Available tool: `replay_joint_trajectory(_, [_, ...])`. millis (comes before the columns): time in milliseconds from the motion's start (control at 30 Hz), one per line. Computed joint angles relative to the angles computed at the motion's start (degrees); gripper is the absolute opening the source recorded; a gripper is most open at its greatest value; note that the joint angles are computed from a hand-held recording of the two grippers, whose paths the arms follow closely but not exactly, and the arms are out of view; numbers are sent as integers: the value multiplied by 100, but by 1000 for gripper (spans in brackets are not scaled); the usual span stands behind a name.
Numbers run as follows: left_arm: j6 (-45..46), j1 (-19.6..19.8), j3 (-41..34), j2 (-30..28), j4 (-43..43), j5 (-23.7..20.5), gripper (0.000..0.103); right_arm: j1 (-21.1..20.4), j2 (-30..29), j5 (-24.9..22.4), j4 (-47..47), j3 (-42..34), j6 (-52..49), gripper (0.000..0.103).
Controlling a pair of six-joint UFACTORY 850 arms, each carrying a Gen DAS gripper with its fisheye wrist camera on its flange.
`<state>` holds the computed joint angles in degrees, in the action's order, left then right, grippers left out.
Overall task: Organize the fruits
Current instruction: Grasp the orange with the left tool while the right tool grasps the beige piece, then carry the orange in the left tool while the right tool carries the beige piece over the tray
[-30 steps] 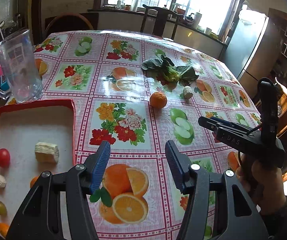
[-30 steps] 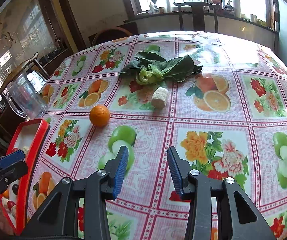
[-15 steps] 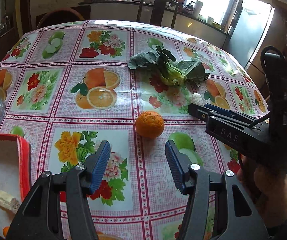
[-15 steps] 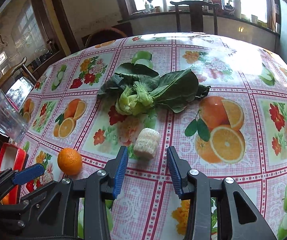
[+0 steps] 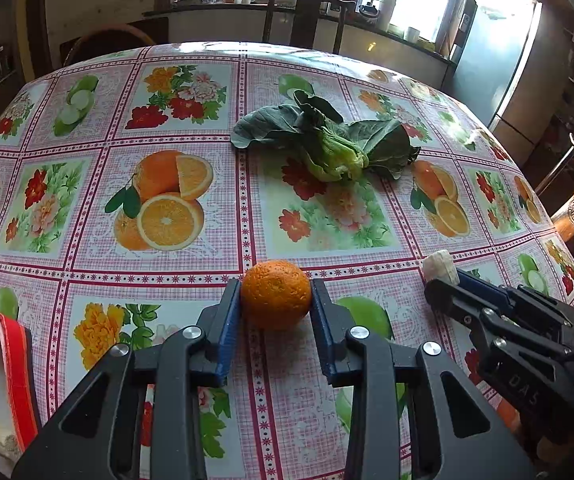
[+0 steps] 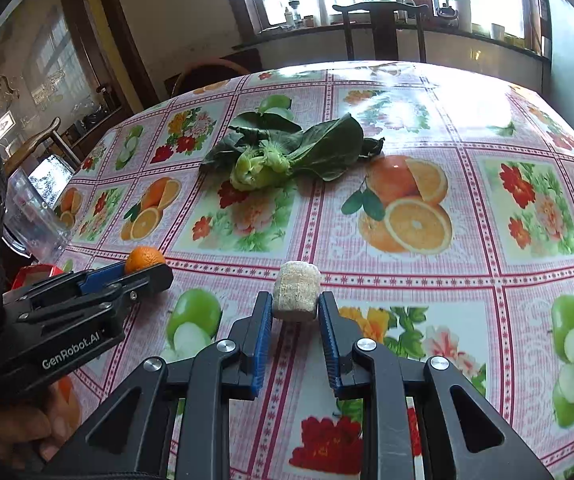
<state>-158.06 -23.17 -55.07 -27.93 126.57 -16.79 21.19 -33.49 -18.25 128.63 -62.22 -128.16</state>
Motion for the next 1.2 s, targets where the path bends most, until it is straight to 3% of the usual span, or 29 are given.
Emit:
replay_joint_trajectory(200, [-781, -176, 585, 458, 463, -217, 31, 69, 485, -345, 110, 638, -161, 24])
replay_joint_trajectory(433, [-1117, -402, 1297, 1012, 405, -522, 31, 292, 954, -600, 184, 1204, -244, 24])
replay_joint_trajectory(833, [-1621, -489, 2163, 1805, 510, -775, 31, 803, 1360, -564, 587, 1608, -553, 24])
replay_joint_trajectory(1200, [-1375, -432, 2887, 2608, 70, -1000, 31, 1296, 1525, -482, 944, 1665, -848, 24])
